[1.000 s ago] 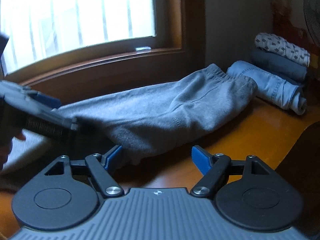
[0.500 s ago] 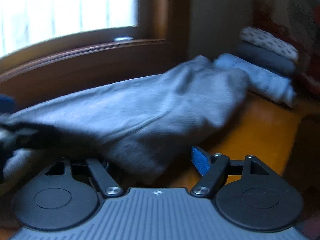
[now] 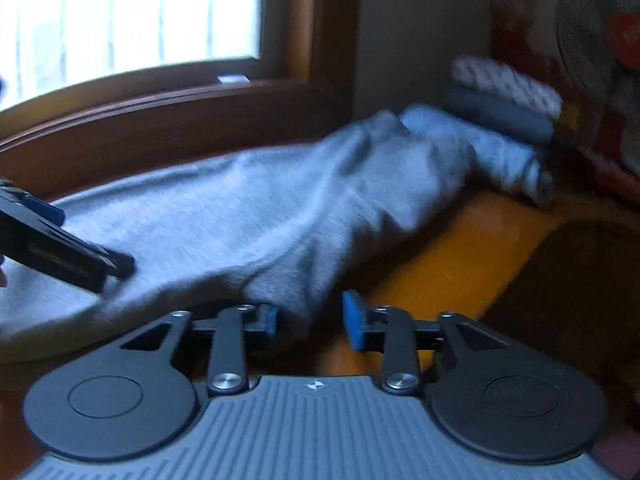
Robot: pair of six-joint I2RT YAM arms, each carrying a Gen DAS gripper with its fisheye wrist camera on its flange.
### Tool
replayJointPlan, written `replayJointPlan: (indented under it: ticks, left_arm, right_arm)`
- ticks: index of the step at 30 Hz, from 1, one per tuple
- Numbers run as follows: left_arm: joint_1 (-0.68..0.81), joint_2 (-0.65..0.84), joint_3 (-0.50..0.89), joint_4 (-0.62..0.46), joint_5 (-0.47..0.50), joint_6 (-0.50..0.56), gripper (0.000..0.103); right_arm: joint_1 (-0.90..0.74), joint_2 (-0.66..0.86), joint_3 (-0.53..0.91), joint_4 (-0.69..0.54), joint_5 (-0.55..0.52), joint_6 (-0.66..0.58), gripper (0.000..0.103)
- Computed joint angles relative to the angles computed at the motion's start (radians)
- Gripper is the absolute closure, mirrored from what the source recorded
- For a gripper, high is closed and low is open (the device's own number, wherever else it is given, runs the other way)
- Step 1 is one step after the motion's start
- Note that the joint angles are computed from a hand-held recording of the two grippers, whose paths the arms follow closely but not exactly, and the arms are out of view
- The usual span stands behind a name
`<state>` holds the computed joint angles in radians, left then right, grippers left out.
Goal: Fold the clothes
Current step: 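Grasp the strip end with the right gripper and fold it toward the clothes stack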
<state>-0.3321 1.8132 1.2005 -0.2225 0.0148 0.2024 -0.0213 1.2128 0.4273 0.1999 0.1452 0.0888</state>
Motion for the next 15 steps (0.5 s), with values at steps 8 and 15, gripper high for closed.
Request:
replayJointPlan:
  ticks: [8,15]
  left_arm:
    - [-0.001,-0.03,-0.04,-0.004,0.009,-0.043,0.0]
    - [-0.021,-0.055,-0.074,0.0,-0.038,-0.091,0.0]
  right_arm:
    - [-0.343,-0.156,0.1,-0.348,-0.504,-0.133,0.051]
    - [-0.471,0.142,0.248,-0.038,-0.747,-0.123,0.056]
